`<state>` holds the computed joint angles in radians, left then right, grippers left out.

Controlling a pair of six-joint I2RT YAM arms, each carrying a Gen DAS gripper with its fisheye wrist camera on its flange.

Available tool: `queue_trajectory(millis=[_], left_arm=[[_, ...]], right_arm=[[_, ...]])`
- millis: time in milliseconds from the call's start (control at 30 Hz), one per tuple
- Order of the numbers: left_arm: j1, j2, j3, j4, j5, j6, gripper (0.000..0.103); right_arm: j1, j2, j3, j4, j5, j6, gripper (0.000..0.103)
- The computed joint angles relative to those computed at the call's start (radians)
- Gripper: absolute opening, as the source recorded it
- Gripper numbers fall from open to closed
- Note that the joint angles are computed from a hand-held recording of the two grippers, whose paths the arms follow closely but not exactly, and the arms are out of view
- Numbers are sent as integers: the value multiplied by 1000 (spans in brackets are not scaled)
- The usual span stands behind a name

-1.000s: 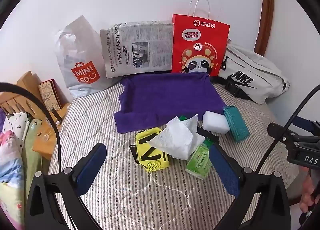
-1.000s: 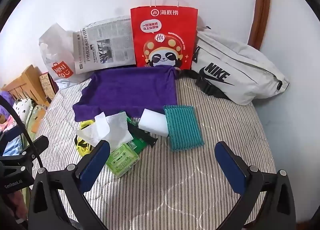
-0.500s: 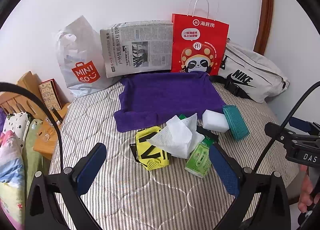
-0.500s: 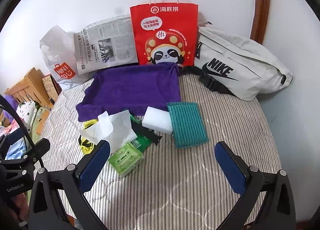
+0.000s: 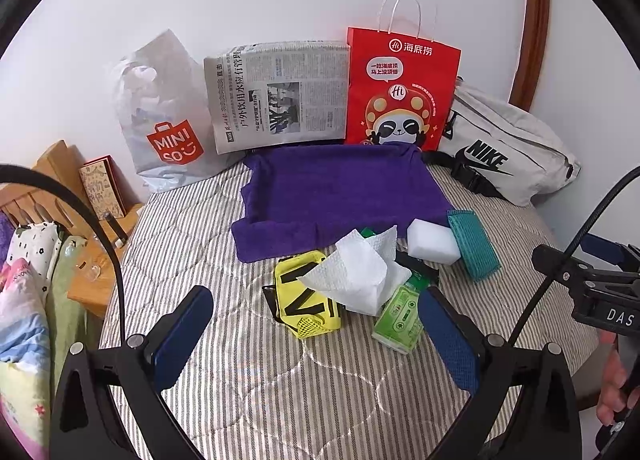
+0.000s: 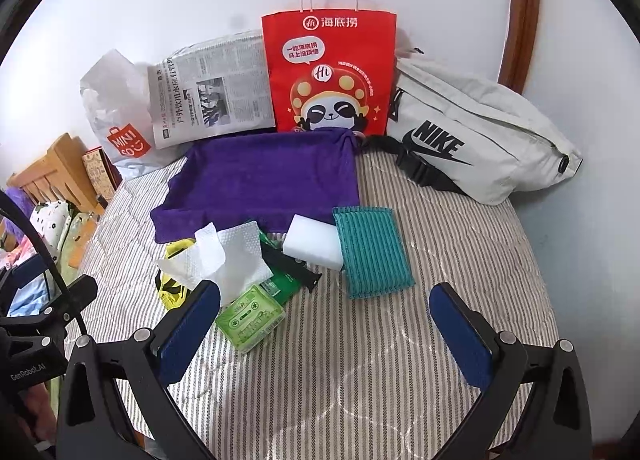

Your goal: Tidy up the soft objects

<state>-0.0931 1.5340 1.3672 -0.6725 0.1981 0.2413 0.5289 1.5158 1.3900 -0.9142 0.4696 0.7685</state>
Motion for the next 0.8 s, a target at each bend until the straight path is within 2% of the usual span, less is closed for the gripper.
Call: queue_trajectory(millis=[800], left_arm=[[-4,2,11,-16,-10,-4,103]], right_arm=[[7,2,8,-8,8,0,103]])
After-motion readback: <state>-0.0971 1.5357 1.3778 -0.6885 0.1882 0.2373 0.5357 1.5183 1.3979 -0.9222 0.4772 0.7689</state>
